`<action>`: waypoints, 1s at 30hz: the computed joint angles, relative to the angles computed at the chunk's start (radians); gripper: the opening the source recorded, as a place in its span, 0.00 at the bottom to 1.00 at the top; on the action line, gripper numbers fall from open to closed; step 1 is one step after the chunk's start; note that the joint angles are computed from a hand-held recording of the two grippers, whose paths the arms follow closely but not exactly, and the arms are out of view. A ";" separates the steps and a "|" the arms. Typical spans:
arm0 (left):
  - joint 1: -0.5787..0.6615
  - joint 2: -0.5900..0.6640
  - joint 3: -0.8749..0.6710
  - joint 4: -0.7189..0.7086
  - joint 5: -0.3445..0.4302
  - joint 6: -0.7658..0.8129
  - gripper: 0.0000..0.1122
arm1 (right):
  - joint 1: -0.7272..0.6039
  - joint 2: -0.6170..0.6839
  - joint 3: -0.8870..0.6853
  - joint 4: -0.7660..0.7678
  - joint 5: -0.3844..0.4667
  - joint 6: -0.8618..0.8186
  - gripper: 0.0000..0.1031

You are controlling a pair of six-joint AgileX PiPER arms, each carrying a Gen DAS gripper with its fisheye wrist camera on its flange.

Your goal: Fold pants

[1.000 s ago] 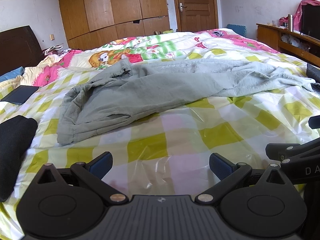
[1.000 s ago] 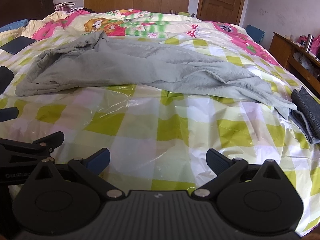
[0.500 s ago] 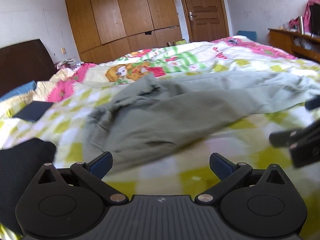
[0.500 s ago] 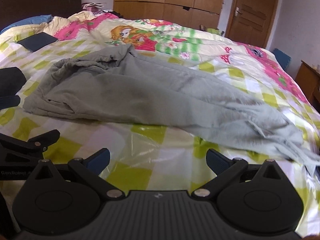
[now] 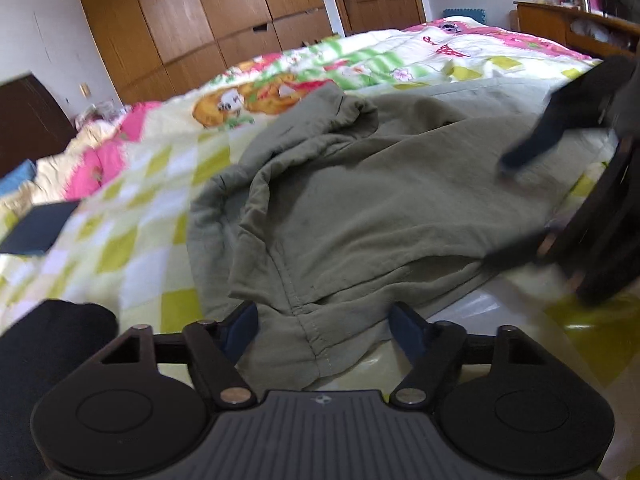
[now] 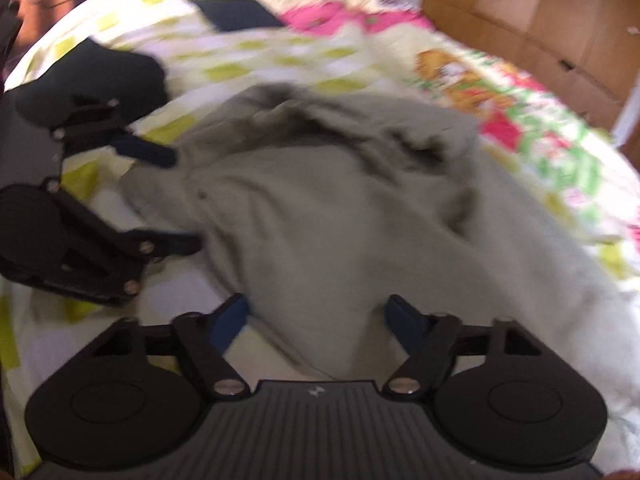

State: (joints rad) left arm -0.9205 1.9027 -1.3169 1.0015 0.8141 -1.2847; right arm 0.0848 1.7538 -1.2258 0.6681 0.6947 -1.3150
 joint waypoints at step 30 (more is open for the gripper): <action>-0.201 -0.078 -0.059 -0.096 0.092 -0.010 0.52 | -0.554 -0.227 0.141 -0.041 0.156 0.390 0.62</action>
